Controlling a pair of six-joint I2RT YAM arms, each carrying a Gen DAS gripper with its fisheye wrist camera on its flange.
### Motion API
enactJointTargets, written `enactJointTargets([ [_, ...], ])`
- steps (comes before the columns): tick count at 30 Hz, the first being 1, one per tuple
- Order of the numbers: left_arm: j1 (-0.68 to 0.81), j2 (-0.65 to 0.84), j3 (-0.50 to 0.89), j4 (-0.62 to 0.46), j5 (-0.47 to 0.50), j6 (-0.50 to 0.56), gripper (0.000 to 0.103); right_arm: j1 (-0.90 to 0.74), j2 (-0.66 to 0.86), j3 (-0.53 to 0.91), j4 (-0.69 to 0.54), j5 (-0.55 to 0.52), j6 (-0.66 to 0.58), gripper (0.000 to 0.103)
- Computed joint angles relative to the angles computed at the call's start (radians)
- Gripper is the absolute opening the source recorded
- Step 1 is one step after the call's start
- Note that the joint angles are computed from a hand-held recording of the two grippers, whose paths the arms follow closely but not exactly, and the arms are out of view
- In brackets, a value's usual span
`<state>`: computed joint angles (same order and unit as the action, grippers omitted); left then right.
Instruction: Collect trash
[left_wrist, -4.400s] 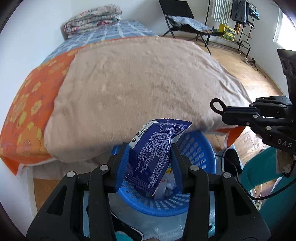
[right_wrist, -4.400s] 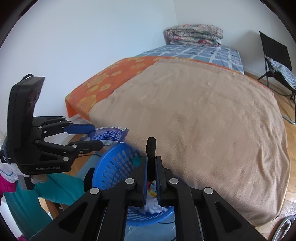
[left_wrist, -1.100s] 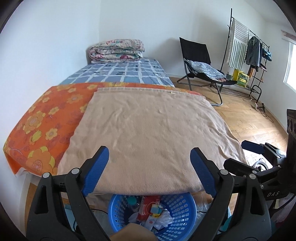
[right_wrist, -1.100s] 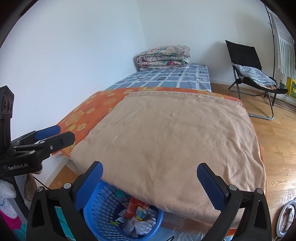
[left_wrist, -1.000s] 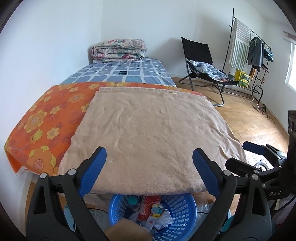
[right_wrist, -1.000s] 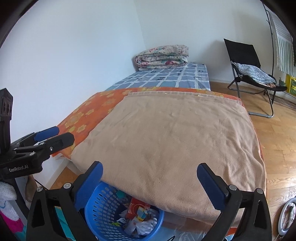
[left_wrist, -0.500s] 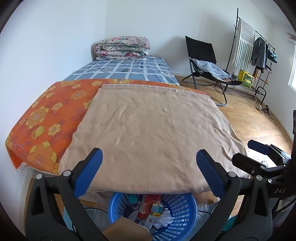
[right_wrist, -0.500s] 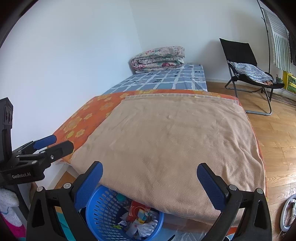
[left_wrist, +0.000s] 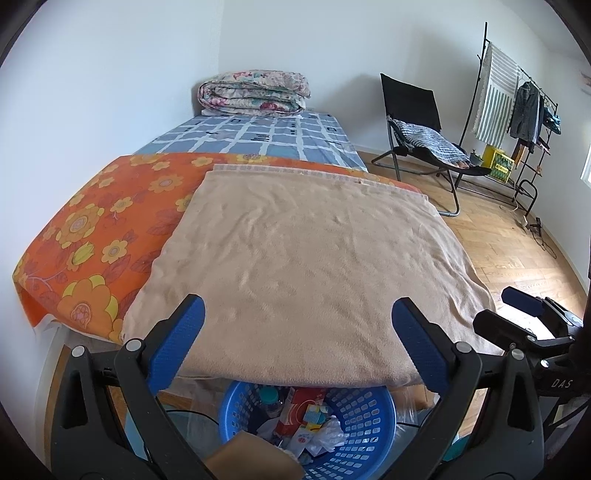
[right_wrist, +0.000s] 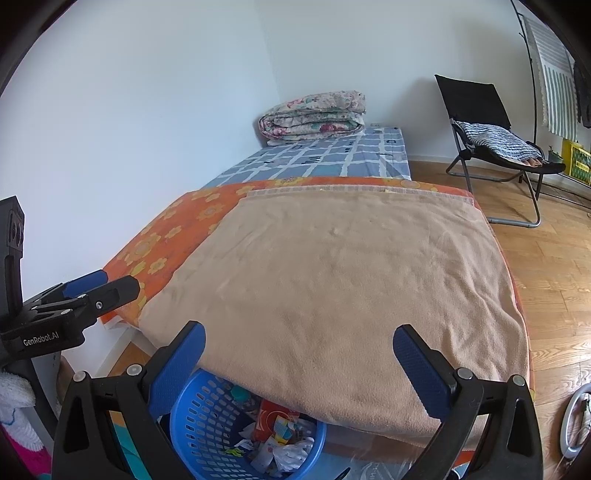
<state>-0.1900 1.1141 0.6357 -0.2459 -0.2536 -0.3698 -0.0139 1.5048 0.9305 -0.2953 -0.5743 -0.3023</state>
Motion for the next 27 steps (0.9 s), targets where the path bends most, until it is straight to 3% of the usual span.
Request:
enactJointTargets([
  [27, 0.010, -0.001, -0.004, -0.001, 0.013, 0.001, 0.103, -0.007, 0.014, 0.007, -0.009, 0.005, -0.008, 0.103],
])
